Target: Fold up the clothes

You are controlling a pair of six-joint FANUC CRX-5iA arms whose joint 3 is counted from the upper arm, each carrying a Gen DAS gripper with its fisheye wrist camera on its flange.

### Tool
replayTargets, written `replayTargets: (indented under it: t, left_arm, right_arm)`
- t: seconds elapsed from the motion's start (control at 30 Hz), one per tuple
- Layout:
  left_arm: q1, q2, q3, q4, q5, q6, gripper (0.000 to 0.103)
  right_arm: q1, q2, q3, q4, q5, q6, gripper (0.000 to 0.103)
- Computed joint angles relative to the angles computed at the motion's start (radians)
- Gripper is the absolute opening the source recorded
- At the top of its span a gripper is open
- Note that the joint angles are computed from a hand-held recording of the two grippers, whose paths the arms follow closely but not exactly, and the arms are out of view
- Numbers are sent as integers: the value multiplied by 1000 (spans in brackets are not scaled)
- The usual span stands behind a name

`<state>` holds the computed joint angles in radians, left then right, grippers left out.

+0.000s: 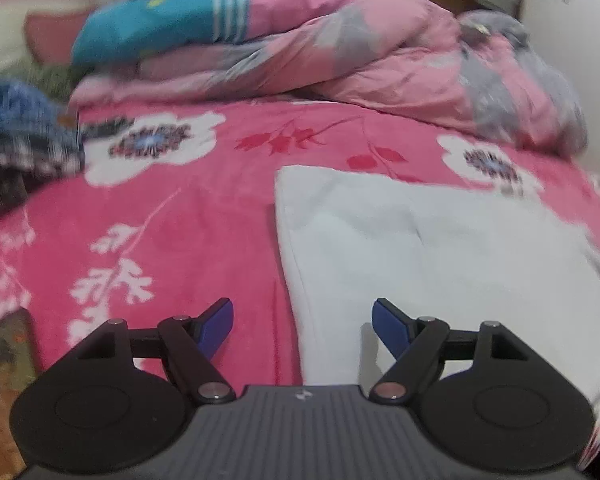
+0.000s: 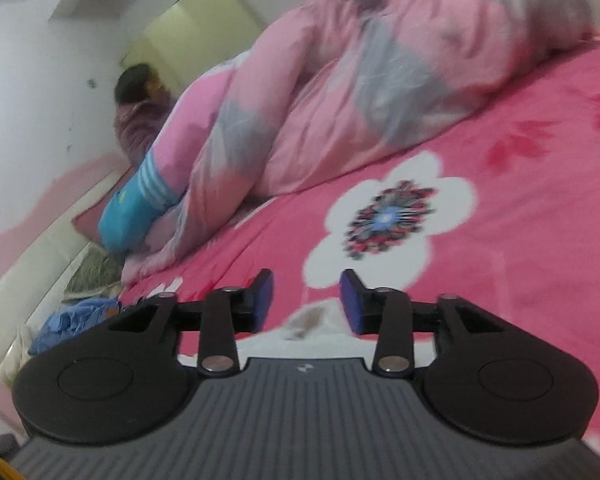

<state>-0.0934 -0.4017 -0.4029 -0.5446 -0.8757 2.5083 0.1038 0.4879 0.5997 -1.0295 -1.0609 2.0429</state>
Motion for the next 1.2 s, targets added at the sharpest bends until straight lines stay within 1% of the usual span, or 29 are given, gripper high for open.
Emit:
replayTargets:
  t: [0.03,0.13,0.23,0.3,0.47,0.6,0.67,0.7,0.77,0.8,0.87,0.9,0.93,0.97,1.03,1.1,1.2]
  left_arm:
    - [46,-6,-16,51,37,-23,74]
    - [155,-17,-61,180,124,-90,72]
    - [202,-9,-74,230,156,-124,69]
    - [223,-1,-75,249,173,-150,68]
    - [283,22,-83,312,241,-215,68]
    - [325,66,-80,380,296,-288,67]
    - [342,87,-81,411,326,-313,61]
    - [350,96,-84,427,344,-321,59]
    - [362,113,-87,453,378,-331,47]
    - [364,121,-83,451,387,-321,44]
    - [359,135,-71,420,396,-278,33]
    - [355,141,-64,400,399,-254,30]
    - [351,144,-58,380,399,-231,22]
    - [346,148,-52,360,400,-208,15]
    - [338,145,-48,325,407,-168,12]
    - [330,140,-47,288,414,-126,10]
    - [316,129,-45,233,421,-60,7]
  right_arm:
    - [-5,7,5,30,-19,-29,49]
    - [-1,42,30,138,-78,-128,51]
    - [10,92,67,212,-133,-204,51]
    - [9,118,83,206,-154,-216,51]
    - [-7,152,113,134,-172,-187,49]
    - [-5,165,138,131,-187,-171,47]
    - [-6,174,155,133,-198,-167,45]
    - [-5,179,162,134,-201,-166,44]
    - [-5,190,177,130,-207,-169,40]
    - [-6,196,185,126,-212,-171,35]
    - [-4,205,195,119,-218,-164,27]
    - [-2,207,197,114,-218,-156,19]
    - [0,204,192,111,-211,-143,8]
    - [4,198,184,109,-200,-127,5]
    - [10,175,153,106,-160,-75,1]
    - [14,149,125,93,-117,-17,0]
    - [21,127,110,80,-76,45,0]
